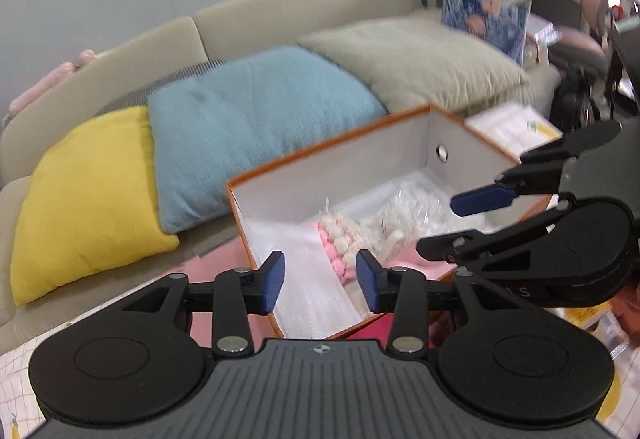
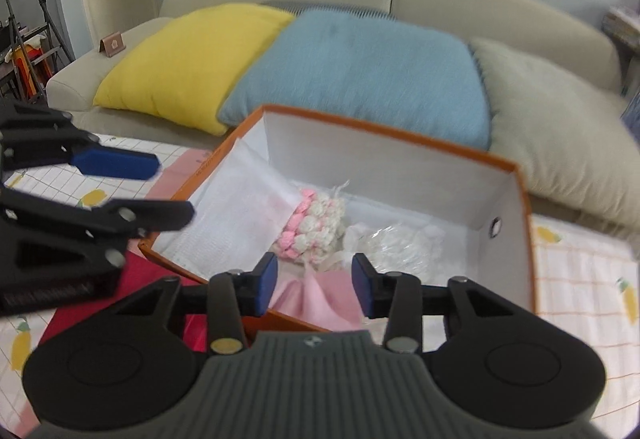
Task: Organize soft objects
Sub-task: 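Carry the pink hat and mesh bag into the orange box and release, then grasp the foil snack bag with the right gripper while the left grasps the brown plush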
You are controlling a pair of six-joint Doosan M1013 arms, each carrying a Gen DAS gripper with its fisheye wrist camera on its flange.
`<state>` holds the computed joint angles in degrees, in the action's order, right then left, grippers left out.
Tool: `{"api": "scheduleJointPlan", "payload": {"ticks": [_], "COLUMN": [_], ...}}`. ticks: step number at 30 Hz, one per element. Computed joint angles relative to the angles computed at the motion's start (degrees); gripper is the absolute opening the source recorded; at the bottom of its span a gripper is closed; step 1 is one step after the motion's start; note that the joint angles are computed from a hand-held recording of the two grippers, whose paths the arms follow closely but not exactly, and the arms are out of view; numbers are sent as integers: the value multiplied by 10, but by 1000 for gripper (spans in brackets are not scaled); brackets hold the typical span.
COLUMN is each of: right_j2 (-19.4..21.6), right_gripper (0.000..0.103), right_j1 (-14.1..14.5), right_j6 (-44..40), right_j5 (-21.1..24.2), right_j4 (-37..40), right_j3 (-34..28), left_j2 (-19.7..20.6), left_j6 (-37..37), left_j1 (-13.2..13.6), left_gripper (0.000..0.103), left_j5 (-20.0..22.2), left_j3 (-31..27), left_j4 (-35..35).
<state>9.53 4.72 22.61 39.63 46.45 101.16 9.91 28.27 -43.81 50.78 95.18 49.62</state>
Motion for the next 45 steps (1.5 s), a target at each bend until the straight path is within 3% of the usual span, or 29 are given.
{"api": "scheduleJointPlan", "payload": {"ticks": [3, 10, 15, 22, 28, 34, 41, 45], "right_j2": [-22, -80, -117, -157, -154, -141, -118, -103], "right_gripper": [59, 60, 60, 60, 61, 61, 61, 61], "right_j1": [-16, -65, -97, -130, -143, -135, -130, -131], "right_j6": [-51, -123, -123, -63, 54, 45, 50, -9], "right_j5": [-7, -23, -47, -87, -73, -87, -91, -85], "right_j4": [50, 166, 179, 101, 6, 15, 33, 83], "right_j3": [19, 83, 139, 209, 217, 214, 206, 206], "left_j2": [-17, -44, -47, -41, -30, -15, 25, 46], "left_j6": [-62, -212, -257, -234, -202, -148, 15, 77], "left_j1": [-22, -88, -123, -145, -144, -143, -132, -118], "left_gripper": [55, 56, 56, 56, 56, 70, 80, 82], "left_j5": [-8, 14, 30, 24, 13, 24, 29, 25], "left_j3": [15, 51, 65, 79, 75, 57, 18, -1], "left_j4": [52, 167, 174, 98, 12, 11, 20, 15]}}
